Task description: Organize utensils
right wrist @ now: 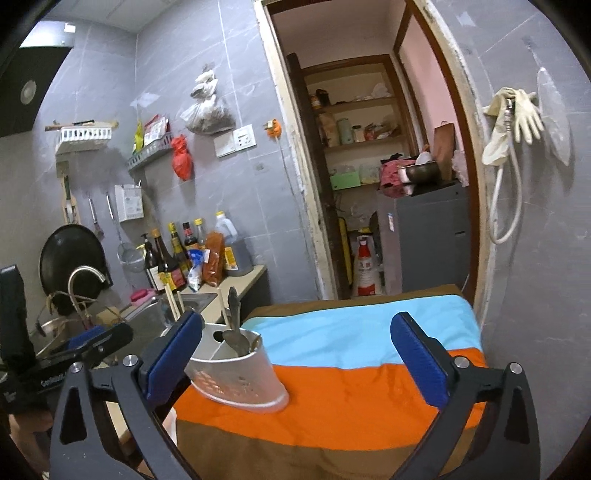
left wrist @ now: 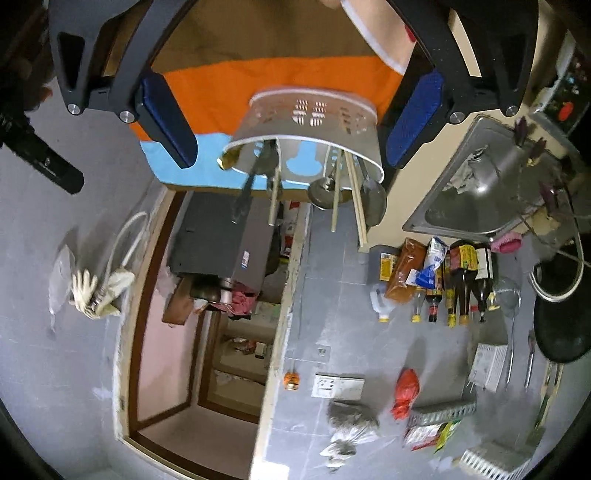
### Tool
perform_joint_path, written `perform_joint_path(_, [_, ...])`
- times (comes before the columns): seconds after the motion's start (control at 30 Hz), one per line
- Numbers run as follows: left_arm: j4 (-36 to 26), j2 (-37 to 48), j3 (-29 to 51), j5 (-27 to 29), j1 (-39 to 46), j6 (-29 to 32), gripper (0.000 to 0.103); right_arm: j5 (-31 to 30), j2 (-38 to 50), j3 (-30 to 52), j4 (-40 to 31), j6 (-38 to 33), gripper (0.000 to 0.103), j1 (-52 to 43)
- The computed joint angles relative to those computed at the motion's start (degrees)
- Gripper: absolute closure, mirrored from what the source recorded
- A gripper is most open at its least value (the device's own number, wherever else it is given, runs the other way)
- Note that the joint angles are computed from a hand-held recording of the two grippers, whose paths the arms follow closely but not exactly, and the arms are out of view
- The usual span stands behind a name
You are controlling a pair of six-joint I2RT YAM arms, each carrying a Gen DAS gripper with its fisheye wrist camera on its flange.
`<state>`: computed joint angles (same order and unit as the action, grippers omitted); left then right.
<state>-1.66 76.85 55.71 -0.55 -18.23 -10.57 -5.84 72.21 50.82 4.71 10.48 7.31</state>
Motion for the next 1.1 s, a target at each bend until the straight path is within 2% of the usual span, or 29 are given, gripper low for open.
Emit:
perform_joint_path(0.2, [-5.53, -8.8, -3.39, -5.78, -5.39, -3.56, 0.002, -2.08, -9.2, -2.55, -8.64, -2.37, 0.0, -3.12])
perform_joint_path(0.57, [-14.15, -22.68, -7.51, -21.91, -20.13, -8.49, 0.002, -5.69, -29.03, -9.02, -21.97, -4.43, 0.0, -7.85])
perform_joint_path(0.97, [-19.49, -30.11, -10.35, -36.1, -35.39, -12.39, 0.002, -3.28, -41.97, -9.85, -33.54, -4.96, 0.0, -6.15])
perform_joint_path(1.1, [-21.11, -30.85, -10.1, -38.47, -37.88, -13.8, 0.002, -1.2, -45.25, -10.13, -36.04, -5.19, 0.0, -4.99])
